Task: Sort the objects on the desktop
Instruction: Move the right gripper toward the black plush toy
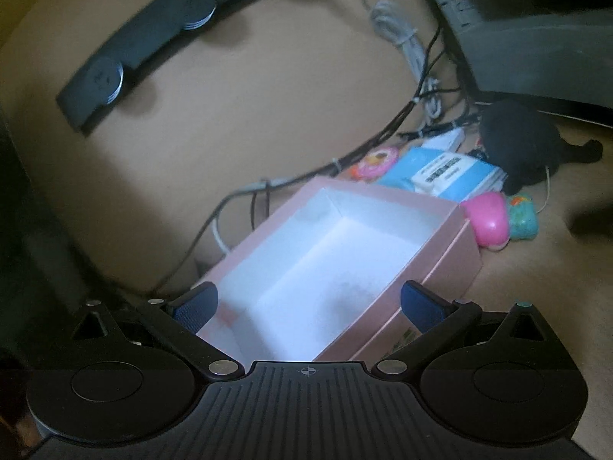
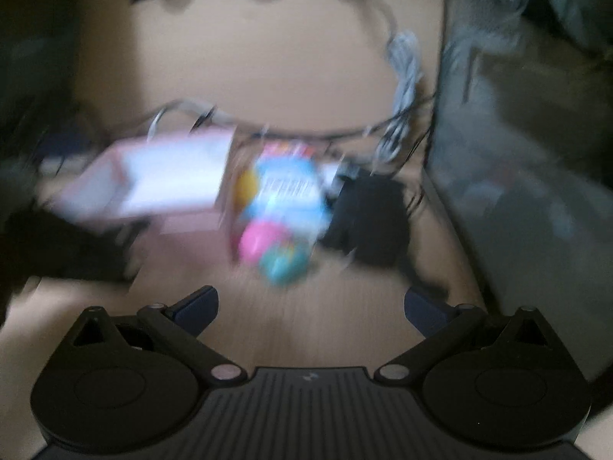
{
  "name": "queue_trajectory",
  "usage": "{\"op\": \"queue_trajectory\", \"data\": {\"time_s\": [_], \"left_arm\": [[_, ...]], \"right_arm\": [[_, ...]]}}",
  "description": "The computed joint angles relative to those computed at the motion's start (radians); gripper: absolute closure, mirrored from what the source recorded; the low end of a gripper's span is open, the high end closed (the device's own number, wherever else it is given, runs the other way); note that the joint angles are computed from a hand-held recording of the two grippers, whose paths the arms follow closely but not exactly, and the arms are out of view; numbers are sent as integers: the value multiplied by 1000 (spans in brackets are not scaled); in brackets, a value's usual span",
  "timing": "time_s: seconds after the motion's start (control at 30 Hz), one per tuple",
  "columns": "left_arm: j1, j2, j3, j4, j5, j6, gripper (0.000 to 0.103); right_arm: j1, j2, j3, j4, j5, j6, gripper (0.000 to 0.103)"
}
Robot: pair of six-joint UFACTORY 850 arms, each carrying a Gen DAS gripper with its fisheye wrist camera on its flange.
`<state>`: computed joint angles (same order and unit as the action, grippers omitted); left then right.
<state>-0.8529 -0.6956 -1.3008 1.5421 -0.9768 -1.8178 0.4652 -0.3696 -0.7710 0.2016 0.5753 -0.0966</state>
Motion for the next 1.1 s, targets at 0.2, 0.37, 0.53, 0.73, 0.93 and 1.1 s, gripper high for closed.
{"op": "queue_trajectory", "data": {"time_s": [0.2, 0.37, 0.53, 0.73, 0.93, 1.1], "left_arm": [[16, 70, 76, -86, 38, -90, 0], [24, 165, 183, 6, 202, -320, 0], [15, 179, 186, -3, 335, -361, 0], [-2, 168, 169, -72, 362, -337, 0], [-50, 171, 188, -103, 384, -343, 0], [-89, 140, 154, -144, 338, -353, 0]], "right_arm": [[-22, -96, -145, -176, -85, 245, 1], [-71, -171, -243, -638, -94, 768, 9], [-139, -272, -355, -988, -24, 1283, 7], [-174, -266, -320, -1361, 94, 1608, 0], [-193, -107, -88, -1277, 123, 1384, 0], [-156, 37, 107, -834, -21, 928, 0]]}}
